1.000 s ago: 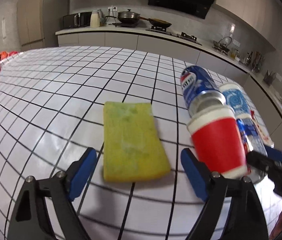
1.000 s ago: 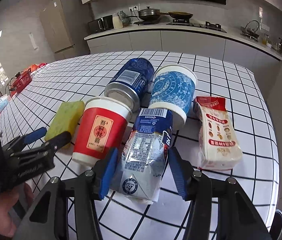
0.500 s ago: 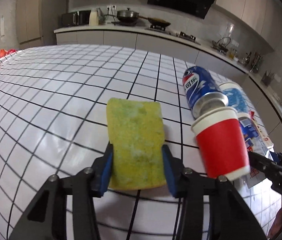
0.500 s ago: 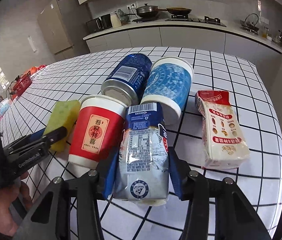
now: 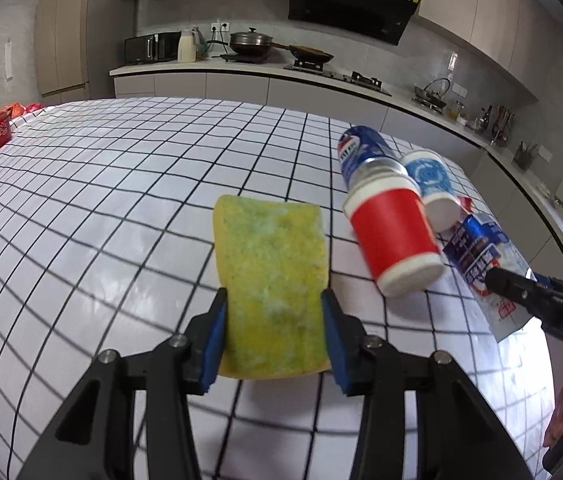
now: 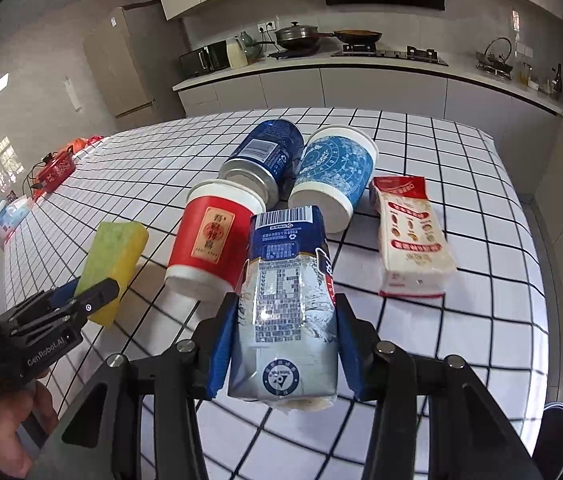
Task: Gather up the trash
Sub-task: 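Carry the sponge and milk carton in both tools over the black bin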
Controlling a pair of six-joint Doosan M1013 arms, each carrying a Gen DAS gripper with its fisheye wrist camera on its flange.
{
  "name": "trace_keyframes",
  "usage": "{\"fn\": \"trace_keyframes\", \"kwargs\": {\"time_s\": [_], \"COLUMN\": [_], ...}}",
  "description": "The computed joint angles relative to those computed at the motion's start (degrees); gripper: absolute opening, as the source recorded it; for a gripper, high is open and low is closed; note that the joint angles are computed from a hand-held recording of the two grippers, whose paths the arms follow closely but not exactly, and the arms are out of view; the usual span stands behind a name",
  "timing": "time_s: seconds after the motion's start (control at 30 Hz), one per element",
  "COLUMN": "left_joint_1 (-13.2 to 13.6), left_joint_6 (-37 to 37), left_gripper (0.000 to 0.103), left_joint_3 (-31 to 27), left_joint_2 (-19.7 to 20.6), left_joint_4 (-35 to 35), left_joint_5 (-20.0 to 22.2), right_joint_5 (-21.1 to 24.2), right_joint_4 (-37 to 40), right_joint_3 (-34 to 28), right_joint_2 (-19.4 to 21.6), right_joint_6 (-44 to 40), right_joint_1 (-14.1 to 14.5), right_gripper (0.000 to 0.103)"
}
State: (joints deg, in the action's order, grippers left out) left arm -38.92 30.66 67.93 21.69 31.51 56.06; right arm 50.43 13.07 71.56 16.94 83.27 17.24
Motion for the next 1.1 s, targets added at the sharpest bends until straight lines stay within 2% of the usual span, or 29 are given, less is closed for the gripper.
{"fn": "trace_keyframes", "kwargs": {"time_s": [0.5, 0.7, 1.1], "left_joint_1": [-5.4, -7.2, -10.7], "left_joint_6": [-0.7, 0.7, 2.6], "left_gripper": [0.045, 0.045, 0.045], "left_joint_3": [-0.8, -2.8, -8.0], "left_joint_2": [-0.9, 0.2, 3.0], "left_joint_4": [2.6, 2.3, 2.7], "left_joint_5": [0.8, 1.2, 2.5], "right_joint_5": [-1.8, -1.7, -1.9], "right_joint_4": [-0.6, 0.3, 2.5], "right_joint_3": [7.6, 10.4, 14.0], "right_joint_2": [-8.1, -10.9, -15.3], "right_joint_6": [-1.4, -2.1, -4.1], "right_joint_1": [-2.5, -4.3, -9.7], "right_gripper": [0.048, 0.048, 0.048]}}
